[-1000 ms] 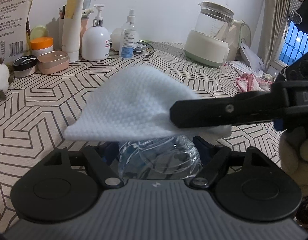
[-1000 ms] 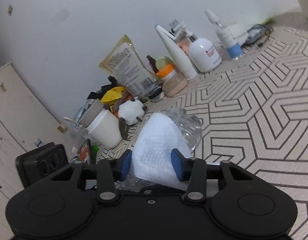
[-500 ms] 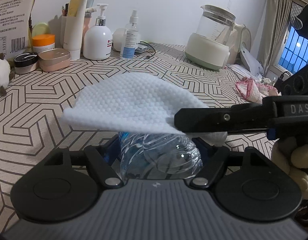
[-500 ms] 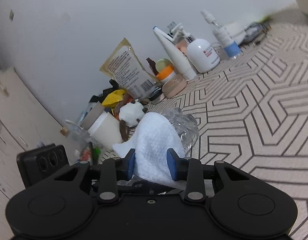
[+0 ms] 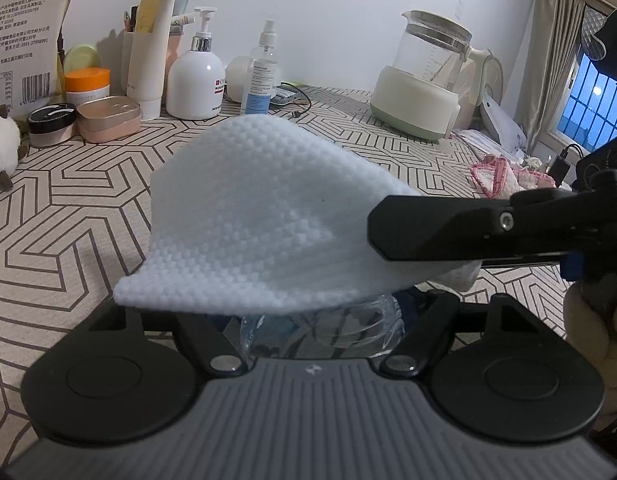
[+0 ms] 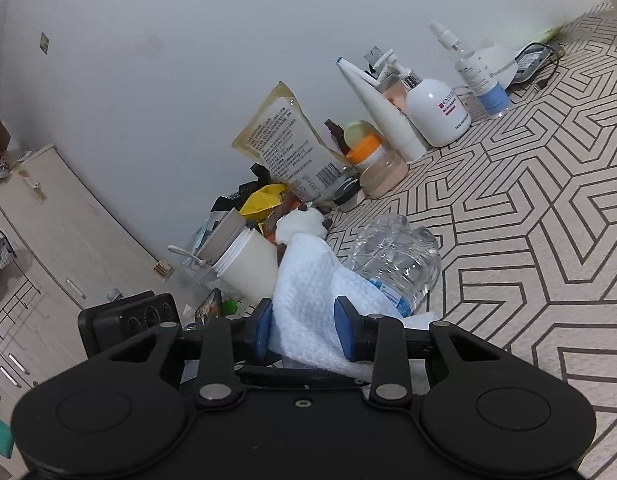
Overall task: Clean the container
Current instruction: 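Slide the wipe along the bottle body with the right tool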
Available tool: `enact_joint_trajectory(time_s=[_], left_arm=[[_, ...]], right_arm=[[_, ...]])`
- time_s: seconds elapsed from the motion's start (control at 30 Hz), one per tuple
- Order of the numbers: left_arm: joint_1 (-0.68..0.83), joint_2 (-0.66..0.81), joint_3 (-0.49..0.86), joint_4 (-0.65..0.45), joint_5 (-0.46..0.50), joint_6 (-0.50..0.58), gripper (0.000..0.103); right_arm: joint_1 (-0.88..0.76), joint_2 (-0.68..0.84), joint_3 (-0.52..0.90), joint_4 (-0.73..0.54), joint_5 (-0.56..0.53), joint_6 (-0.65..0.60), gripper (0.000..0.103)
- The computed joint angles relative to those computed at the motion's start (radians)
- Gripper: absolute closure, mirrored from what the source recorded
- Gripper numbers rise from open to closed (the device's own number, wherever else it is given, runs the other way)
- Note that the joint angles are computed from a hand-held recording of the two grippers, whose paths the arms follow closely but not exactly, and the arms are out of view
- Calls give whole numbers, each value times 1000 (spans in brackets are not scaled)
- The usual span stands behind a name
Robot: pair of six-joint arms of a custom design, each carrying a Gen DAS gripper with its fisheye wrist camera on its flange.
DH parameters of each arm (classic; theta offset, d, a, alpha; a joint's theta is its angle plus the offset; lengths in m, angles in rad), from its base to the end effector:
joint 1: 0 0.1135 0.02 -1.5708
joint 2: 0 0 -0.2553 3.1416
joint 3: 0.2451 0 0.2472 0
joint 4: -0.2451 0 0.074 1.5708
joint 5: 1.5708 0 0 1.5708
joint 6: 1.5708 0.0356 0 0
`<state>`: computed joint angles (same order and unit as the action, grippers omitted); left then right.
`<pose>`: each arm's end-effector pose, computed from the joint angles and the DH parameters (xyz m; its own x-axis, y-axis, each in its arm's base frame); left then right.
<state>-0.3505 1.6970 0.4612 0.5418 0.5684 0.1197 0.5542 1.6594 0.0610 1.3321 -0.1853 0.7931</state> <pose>0.2447 -0.1099 0.0935 -0.5155 0.2956 -0.8043 0.7449 0.6186 -0.2500 0.1675 0.1114 0.0977 -0.6333 0.4317 -0.6424 -0.3095 0.6195 0.7214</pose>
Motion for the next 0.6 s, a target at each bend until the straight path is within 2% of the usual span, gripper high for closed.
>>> enact_joint_trajectory(time_s=[0.23,0.6], left_arm=[[10,2,1,-4,7,8,27],[7,-3,-1,-6,2,10,27]], right_arm=[[-30,-7,28,-29,-61,-3,64],[-14,18,81,-59,-48,-39,67]])
